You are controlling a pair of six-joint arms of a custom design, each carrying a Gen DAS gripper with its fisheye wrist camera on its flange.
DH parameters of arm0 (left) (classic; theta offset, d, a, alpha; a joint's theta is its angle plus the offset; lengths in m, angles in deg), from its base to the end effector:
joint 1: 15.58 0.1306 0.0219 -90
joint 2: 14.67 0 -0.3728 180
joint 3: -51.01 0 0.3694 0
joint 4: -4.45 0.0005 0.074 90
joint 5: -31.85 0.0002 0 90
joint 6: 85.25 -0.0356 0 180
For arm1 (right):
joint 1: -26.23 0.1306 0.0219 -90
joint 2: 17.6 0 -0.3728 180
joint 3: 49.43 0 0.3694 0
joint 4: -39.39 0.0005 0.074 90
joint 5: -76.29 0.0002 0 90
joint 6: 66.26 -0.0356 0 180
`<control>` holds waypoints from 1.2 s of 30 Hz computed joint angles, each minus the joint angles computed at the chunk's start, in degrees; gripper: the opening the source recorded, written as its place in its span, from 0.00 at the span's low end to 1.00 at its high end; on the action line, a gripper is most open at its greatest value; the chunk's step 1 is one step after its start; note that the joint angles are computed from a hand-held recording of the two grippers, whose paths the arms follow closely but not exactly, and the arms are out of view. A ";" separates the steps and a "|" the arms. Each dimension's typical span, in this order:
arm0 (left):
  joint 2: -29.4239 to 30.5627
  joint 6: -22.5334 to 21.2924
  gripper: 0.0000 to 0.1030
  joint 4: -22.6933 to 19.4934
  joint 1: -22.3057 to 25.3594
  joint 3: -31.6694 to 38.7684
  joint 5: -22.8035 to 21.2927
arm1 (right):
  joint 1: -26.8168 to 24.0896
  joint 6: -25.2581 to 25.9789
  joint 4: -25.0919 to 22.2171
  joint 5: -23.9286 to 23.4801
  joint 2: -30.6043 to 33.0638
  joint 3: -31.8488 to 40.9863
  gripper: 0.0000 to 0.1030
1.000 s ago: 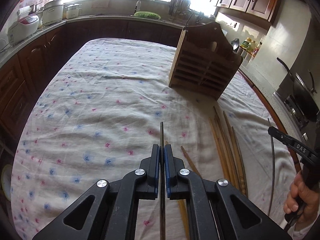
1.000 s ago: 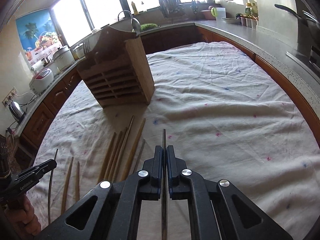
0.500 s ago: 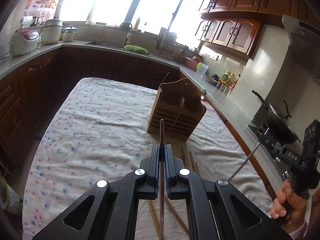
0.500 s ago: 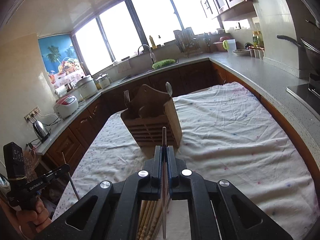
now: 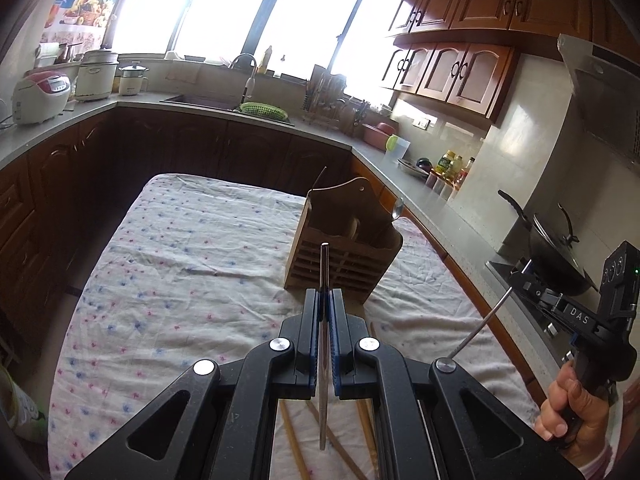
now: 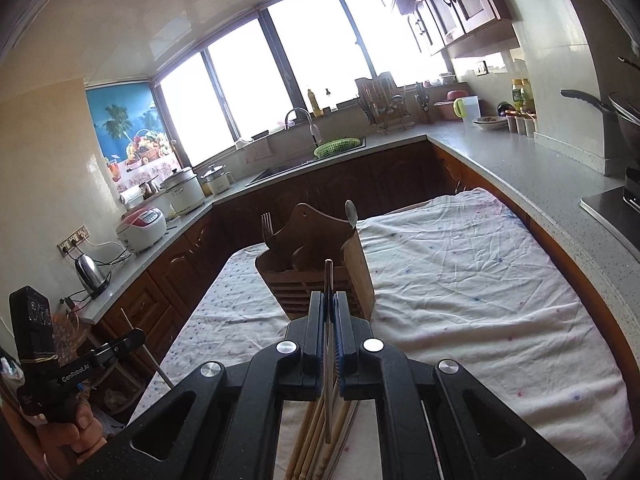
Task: Organize utensils
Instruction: 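Carry the metal chopsticks to the wooden holder and insert them into a slot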
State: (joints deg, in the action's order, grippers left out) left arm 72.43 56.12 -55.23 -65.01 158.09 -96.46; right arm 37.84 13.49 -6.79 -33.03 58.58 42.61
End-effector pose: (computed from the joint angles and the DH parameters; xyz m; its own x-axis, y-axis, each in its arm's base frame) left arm 0.2951 -0.3115 0.5639 -0.4826 -0.3788 -0.7897 -0.1461 0.9238 -0.3538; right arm 0.3709 0.0877 0.5391 -0.5702 0.0543 -0.8197 -0.3742 0.8711 0.3180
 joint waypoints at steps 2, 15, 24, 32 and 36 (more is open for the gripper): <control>0.39 -1.09 0.03 0.60 0.67 0.62 0.37 | 0.00 -0.20 0.02 -0.01 0.34 0.41 0.04; 3.85 -12.40 0.03 7.25 6.04 7.77 -0.50 | 0.23 -2.15 3.57 1.21 6.68 9.99 0.04; 9.56 -20.43 0.03 15.37 12.31 13.73 1.47 | 2.25 -3.83 5.79 5.45 17.03 23.76 0.04; 16.40 -19.13 0.03 22.58 18.54 14.39 6.34 | 3.49 -3.34 8.19 7.28 23.67 28.19 0.04; 19.87 -17.08 0.03 24.50 20.60 14.58 8.15 | 3.89 -3.21 10.70 8.15 24.93 26.15 0.04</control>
